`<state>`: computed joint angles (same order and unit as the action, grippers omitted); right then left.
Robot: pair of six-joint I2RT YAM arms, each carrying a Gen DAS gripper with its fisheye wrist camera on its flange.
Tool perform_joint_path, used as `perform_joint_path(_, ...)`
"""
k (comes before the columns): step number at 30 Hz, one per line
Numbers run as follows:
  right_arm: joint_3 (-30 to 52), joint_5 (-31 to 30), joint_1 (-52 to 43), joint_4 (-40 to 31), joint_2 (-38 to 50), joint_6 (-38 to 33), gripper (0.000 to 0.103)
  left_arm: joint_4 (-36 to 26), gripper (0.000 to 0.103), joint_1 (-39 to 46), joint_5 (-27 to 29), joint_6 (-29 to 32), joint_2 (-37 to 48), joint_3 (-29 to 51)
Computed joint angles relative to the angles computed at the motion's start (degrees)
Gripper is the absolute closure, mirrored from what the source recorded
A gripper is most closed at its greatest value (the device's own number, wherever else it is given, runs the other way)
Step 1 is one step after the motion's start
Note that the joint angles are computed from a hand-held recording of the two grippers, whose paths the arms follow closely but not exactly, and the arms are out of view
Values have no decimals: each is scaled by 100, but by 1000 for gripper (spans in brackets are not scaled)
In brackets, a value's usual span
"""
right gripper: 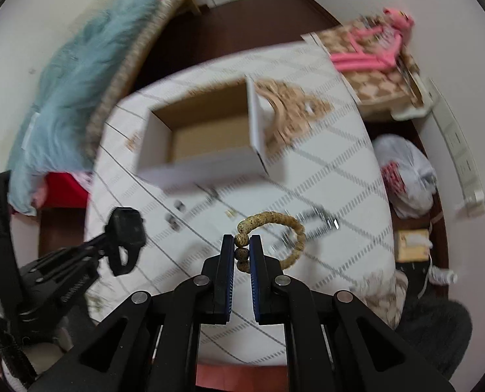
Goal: Organize jewelry
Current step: 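Grasp and carry the bead bracelet and watch band into the white box with both tools, then open both tools and withdraw them from the box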
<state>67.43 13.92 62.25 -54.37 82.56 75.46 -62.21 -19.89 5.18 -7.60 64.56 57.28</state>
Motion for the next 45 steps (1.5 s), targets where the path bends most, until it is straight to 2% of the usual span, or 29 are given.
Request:
perform_joint_path(5,894,-86,-777,-129,343,-1032,94,251,99,136,102,189,1018,919)
perform_joint_path(9,1682,-364,-1439,-145,1013,-1817,94,409,98,285,132,270,1869,1532)
perform_joint_path(12,2072,-619,-1793,-124,1492,-2161,94,445,98,417,257,193,2499,1926)
perform_joint_path(16,2478,-959,-2157,-105,2115,-2530,94,443,91,512,428,40,3059,2272)
perform_joint_path(20,2537,-1484,-2472,130,2477,-2715,93,282,87,537,441,4,3655,2690)
perform_joint_path(21,2579,-1656,-2556,166,2580,-2779,93,282,78,530,369,-1,3731,2760)
perform_joint_path(22,2586,-1851,-2648,222,2662,-2791,93,295,56,528,295,15,3779,2805)
perform_joint_path(23,2576,-1930,-2695,220,2698,-2769,93,299,41,541,267,32,3810,2844)
perform_joint_path(24,2616,-2025,-2740,192,2771,-2804,93,299,19,592,321,18,3841,2888)
perform_joint_path(26,2611,-2129,-2781,197,2817,-2825,80,313,15,662,412,7,3844,2918)
perform_joint_path(28,2586,-2041,-2761,167,2789,-2816,53,248,14,678,303,47,3858,2987)
perform_joint_path(30,2544,-1976,-2742,158,2734,-2786,45,293,7,687,139,71,3807,2972)
perform_joint_path(32,2556,-1746,-2648,13,2680,-2777,44,403,4,717,-35,80,3680,2878)
perform_joint_path(33,2637,-1546,-2590,-159,2698,-2781,37,481,4,730,-135,94,3580,2791)
perform_joint_path(34,2692,-1443,-2544,-276,2714,-2799,23,593,4,733,-296,121,3429,2649)
perform_joint_path(36,2798,-998,-2344,-605,2768,-2739,10,837,3,723,-585,157,3168,2364)
perform_joint_path(40,2645,-672,-2068,-762,2799,-2549,9,1271,3,629,-1098,266,2628,1704)
perform_joint_path(45,2317,-460,-1825,-700,2721,-2239,9,1255,3,569,-1083,216,2338,1309)
